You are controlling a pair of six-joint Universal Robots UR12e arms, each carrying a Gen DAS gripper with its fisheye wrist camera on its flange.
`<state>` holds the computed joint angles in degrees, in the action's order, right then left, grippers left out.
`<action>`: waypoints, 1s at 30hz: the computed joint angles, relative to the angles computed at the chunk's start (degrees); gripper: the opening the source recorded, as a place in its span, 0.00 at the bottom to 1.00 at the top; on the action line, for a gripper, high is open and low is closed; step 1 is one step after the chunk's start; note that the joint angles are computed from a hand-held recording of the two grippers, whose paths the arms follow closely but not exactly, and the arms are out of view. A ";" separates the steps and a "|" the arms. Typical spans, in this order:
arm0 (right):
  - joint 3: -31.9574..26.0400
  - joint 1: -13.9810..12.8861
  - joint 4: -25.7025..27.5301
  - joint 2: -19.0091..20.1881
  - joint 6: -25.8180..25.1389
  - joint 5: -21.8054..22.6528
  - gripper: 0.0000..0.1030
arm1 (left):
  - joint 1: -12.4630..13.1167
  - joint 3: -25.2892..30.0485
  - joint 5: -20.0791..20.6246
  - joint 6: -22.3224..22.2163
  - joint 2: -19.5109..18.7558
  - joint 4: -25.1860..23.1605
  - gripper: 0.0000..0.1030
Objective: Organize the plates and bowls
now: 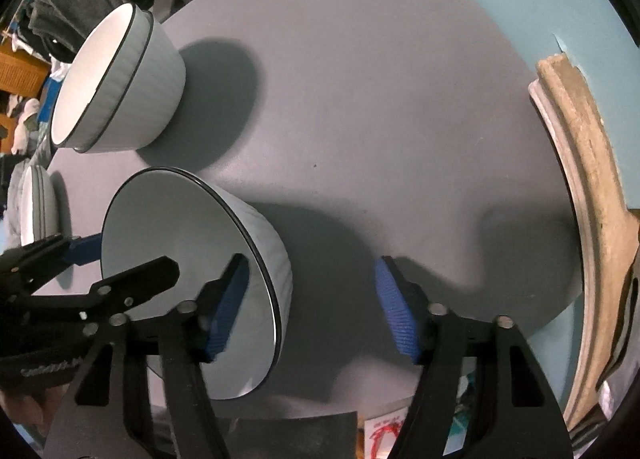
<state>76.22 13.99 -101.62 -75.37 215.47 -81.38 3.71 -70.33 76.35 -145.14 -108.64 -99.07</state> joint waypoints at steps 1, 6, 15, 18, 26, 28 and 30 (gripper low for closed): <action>0.33 0.06 -0.06 -0.14 -0.26 -0.05 0.53 | 0.07 0.09 -0.15 0.00 -0.12 -0.32 0.54; -0.91 0.31 2.95 0.30 -0.82 -0.48 0.33 | 0.58 0.96 -0.37 -0.10 -0.96 -4.63 0.31; -0.16 -0.18 2.11 -0.39 -0.62 2.71 0.11 | 1.72 1.15 -2.16 0.14 -1.08 -6.62 0.12; -0.96 0.07 2.71 -0.10 -1.92 2.44 0.06 | 1.62 0.57 -1.51 1.14 -0.57 -5.46 0.12; -3.53 0.98 6.33 0.76 -2.79 1.32 0.05 | 0.67 0.61 -0.60 0.71 -0.07 -3.86 0.10; -5.69 1.37 8.11 1.81 -2.85 0.86 0.05 | 0.41 0.43 -0.38 0.31 0.21 -3.56 0.10; -6.70 1.56 9.12 2.13 -3.23 0.47 0.05 | 0.41 0.38 -0.63 -0.17 0.46 -3.60 0.10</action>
